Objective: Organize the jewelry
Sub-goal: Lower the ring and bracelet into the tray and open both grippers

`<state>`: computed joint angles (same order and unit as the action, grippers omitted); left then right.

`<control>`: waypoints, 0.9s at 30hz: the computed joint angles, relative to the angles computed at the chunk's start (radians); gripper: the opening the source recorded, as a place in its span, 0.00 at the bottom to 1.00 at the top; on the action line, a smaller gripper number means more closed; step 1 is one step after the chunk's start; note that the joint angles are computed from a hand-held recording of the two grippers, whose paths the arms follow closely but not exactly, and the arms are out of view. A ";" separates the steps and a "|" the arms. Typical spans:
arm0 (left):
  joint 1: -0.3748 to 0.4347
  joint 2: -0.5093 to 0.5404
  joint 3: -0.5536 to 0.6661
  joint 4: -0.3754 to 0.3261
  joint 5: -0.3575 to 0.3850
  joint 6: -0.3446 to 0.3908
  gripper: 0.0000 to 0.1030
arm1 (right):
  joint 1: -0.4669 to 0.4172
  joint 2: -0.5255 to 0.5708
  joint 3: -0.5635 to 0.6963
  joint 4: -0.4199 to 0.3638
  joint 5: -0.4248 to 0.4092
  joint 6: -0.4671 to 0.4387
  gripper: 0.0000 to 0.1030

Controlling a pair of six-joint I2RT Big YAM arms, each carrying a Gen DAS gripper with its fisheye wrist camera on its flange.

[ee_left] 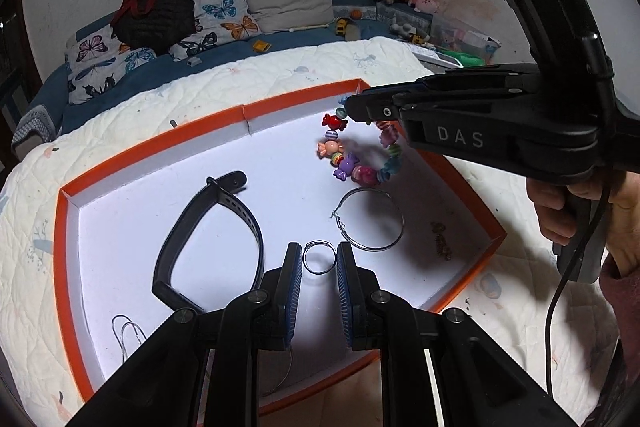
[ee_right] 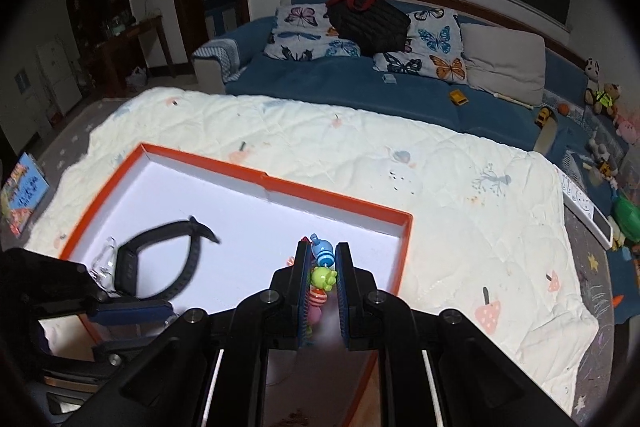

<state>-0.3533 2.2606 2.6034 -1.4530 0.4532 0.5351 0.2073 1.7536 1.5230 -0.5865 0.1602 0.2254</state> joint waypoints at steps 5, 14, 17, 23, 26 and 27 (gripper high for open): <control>-0.004 0.037 0.054 -0.038 -0.012 0.003 0.19 | -0.002 0.019 0.014 -0.024 0.011 -0.008 0.14; -0.006 0.103 0.164 -0.107 -0.023 -0.004 0.19 | -0.010 0.027 0.015 -0.041 0.003 0.002 0.14; -0.006 0.129 0.211 -0.130 -0.024 -0.009 0.32 | -0.012 0.029 0.017 -0.050 -0.005 0.008 0.14; -0.007 0.097 0.157 -0.083 -0.028 -0.013 0.44 | -0.012 0.027 0.015 -0.051 0.001 0.012 0.24; -0.007 0.089 0.142 -0.072 -0.028 -0.014 0.44 | -0.010 0.016 0.007 -0.043 0.007 0.015 0.25; -0.007 0.081 0.129 -0.065 -0.027 -0.015 0.44 | -0.010 0.016 0.007 -0.043 0.007 0.015 0.26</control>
